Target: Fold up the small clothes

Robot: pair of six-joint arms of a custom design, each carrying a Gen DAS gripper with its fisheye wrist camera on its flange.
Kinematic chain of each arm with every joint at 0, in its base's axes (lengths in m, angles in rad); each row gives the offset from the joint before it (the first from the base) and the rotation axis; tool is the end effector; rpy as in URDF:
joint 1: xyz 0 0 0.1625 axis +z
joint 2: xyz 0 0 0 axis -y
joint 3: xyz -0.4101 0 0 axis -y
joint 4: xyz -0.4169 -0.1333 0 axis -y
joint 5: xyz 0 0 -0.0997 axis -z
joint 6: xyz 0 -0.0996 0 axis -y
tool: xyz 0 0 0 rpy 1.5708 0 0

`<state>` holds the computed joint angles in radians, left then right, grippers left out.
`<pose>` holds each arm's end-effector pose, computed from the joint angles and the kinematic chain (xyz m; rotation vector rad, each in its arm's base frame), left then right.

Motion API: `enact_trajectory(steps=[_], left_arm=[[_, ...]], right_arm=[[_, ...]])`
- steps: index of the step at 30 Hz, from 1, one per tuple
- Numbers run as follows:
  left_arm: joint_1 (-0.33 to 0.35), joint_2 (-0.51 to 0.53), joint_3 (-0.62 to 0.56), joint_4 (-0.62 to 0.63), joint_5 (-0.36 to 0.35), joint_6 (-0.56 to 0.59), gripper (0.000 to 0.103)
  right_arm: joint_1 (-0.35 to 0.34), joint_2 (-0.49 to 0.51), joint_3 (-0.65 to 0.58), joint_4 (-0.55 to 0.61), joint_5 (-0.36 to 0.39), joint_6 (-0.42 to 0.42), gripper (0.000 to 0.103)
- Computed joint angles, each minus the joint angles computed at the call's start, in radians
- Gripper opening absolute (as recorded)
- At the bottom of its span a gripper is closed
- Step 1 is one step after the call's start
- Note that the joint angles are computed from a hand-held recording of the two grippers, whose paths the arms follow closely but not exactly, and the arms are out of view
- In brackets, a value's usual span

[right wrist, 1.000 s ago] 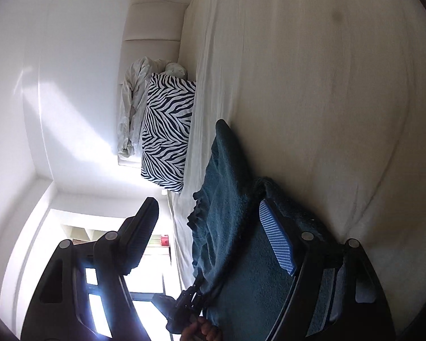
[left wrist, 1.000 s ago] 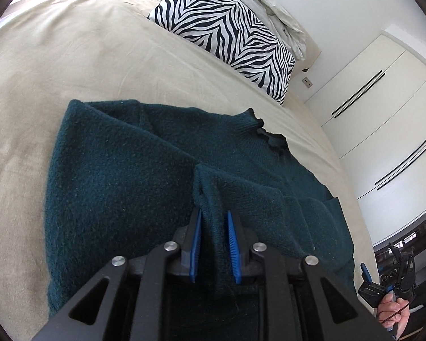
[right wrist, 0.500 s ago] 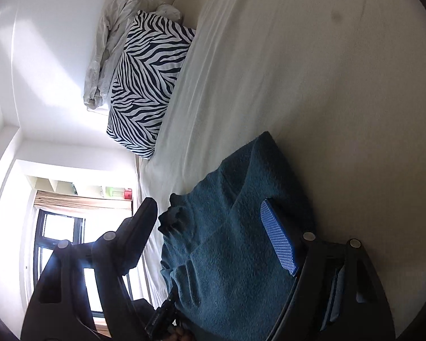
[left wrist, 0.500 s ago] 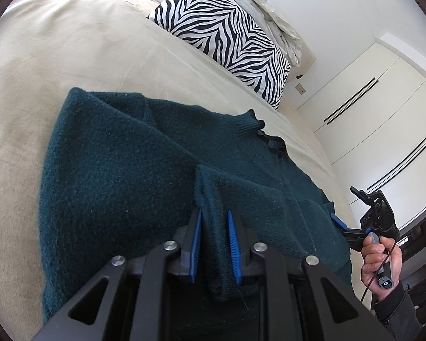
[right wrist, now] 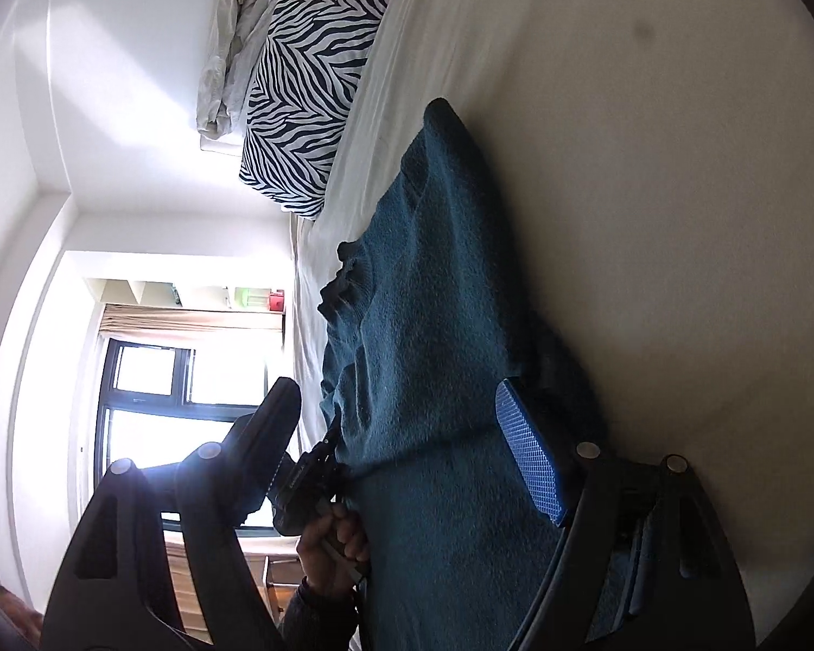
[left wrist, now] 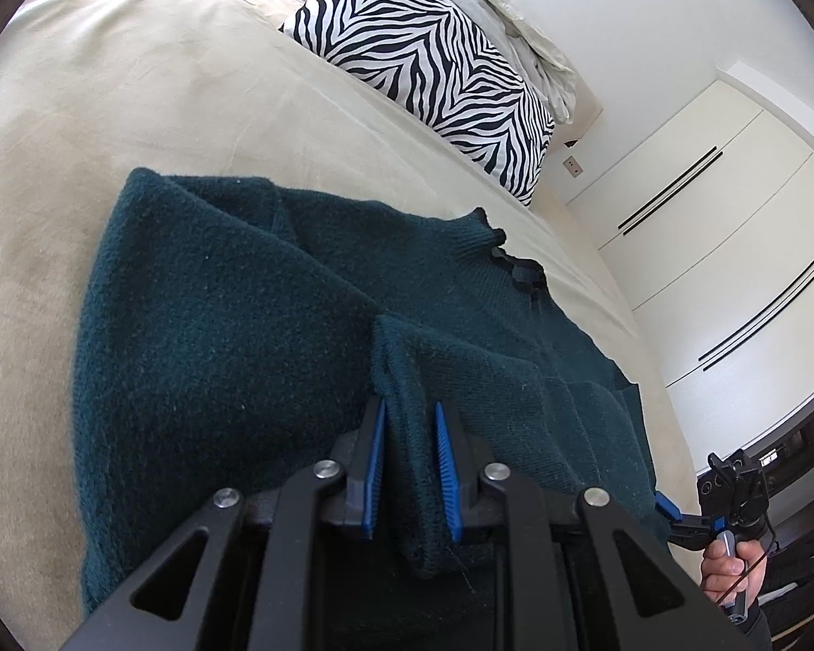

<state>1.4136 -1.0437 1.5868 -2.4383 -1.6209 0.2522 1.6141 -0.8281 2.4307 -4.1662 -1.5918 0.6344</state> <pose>0.0188 -0.7010 0.2390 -0.6356 -2.9997 0.5048 0.1485 -0.3959 0.0770 0.7497 2.4129 -1.2995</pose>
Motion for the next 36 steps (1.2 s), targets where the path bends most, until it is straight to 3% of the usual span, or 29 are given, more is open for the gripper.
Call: enact_trajectory(steps=[2,4,6,8,12,15,19,25,31,33,36], left_arm=[[-0.01,-0.014,-0.006,0.042,0.031,0.014,0.021],[-0.018,-0.053,0.02,0.053,0.064,0.024,0.031],[-0.021,-0.113,0.063,0.057,0.09,0.04,0.049],[-0.021,-0.189,0.123,0.044,0.124,0.051,0.059],[0.015,-0.353,0.221,0.096,0.117,0.034,0.062],[0.048,-0.466,0.283,0.164,0.123,-0.005,0.062],[0.074,-0.593,0.354,0.278,0.14,-0.01,0.062],[0.105,-0.722,0.417,0.416,0.14,0.009,0.064],[0.144,-0.742,0.387,0.554,0.097,0.007,0.062],[0.148,-0.743,0.381,0.576,0.099,-0.003,0.057],[0.146,-0.749,0.374,0.629,0.105,-0.01,0.057]], right_arm=[[0.031,0.018,0.051,-0.091,-0.067,0.031,0.074],[0.09,0.019,0.092,-0.134,-0.17,0.052,0.074],[0.181,0.015,0.129,-0.132,-0.312,0.074,0.074],[0.275,0.023,0.157,-0.115,-0.436,0.11,0.075],[0.494,0.05,0.181,0.015,-0.678,0.256,0.075],[0.629,0.06,0.181,0.18,-0.782,0.4,0.075],[0.748,0.05,0.177,0.408,-0.829,0.583,0.075],[0.86,0.008,0.134,0.712,-0.837,0.741,0.075],[0.91,-0.013,0.131,0.787,-0.831,0.817,0.072],[0.929,-0.036,0.132,0.846,-0.83,0.861,0.07],[0.945,-0.048,0.13,0.876,-0.832,0.9,0.067]])
